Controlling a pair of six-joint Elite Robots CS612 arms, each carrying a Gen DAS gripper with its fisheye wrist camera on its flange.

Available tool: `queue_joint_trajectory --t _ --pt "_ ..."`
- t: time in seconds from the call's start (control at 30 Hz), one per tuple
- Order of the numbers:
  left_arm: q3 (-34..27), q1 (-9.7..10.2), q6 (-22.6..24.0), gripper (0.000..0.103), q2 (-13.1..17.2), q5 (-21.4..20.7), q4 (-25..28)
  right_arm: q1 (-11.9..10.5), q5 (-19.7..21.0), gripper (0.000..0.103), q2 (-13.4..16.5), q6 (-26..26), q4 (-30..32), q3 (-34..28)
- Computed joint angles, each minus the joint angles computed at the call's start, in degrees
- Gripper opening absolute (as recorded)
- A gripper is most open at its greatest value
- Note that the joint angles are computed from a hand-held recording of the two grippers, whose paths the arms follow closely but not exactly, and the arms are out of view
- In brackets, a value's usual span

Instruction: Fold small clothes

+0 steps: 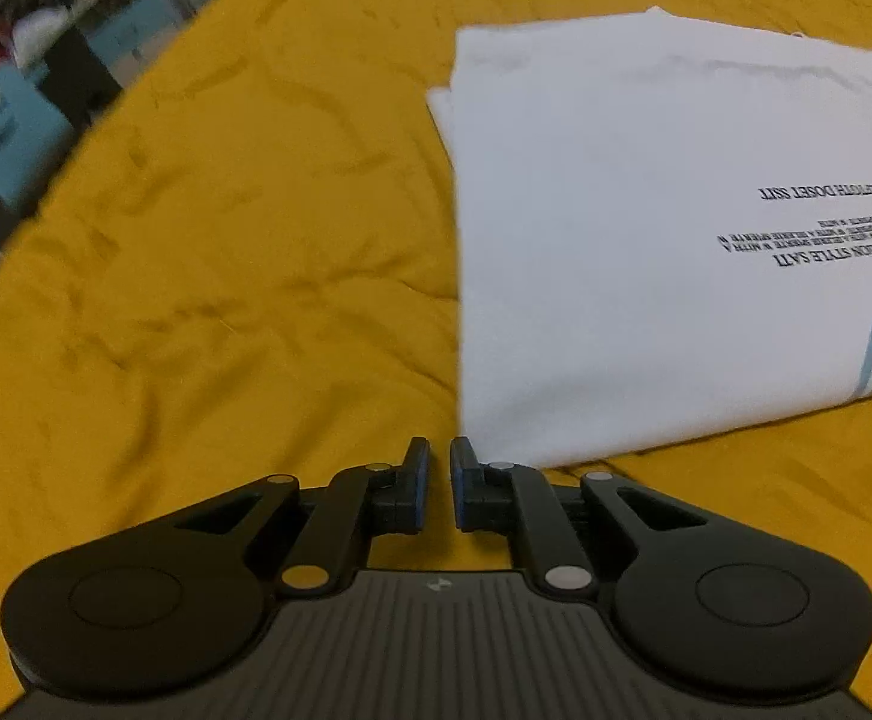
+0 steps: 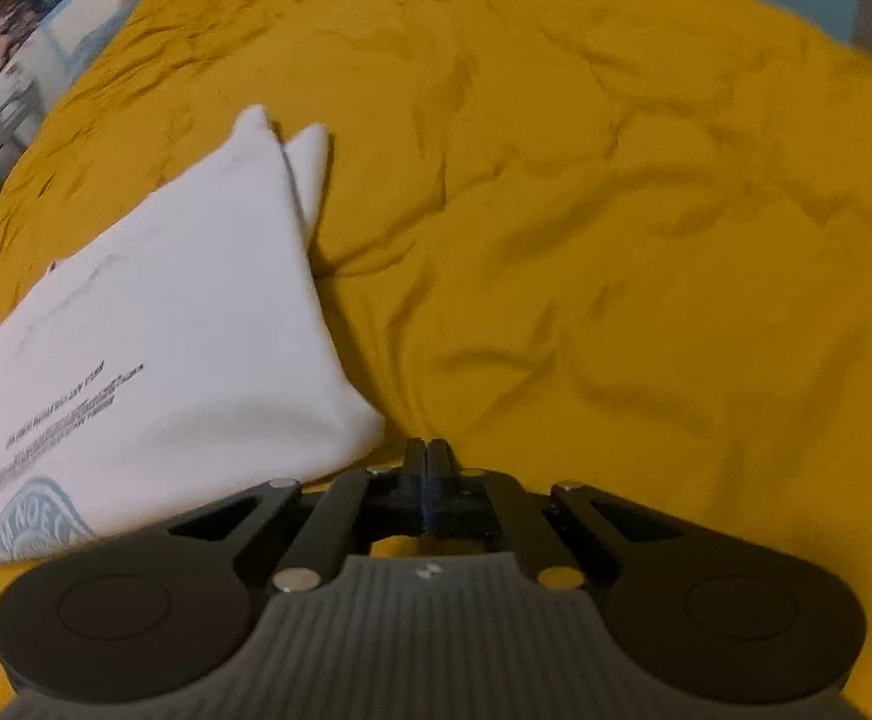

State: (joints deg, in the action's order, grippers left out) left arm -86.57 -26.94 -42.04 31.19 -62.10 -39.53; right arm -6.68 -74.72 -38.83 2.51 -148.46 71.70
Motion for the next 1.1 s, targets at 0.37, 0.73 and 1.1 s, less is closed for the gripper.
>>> queue_joint_trajectory --t 0.37,0.73,1.1 --pt "1.74 0.90 5.78 0.014 -0.63 -0.42 -22.03 -1.21 10.47 0.034 0.70 -5.86 -5.07 -2.93" --pt "11.14 2.39 11.90 0.016 -1.60 -8.77 -39.57 -1.10 17.25 0.049 7.86 2.36 -5.16 -13.82" --pt "20.60 3.90 13.07 0.019 -2.77 -14.55 -50.33 -0.12 20.57 0.048 18.59 8.49 2.37 -29.77"
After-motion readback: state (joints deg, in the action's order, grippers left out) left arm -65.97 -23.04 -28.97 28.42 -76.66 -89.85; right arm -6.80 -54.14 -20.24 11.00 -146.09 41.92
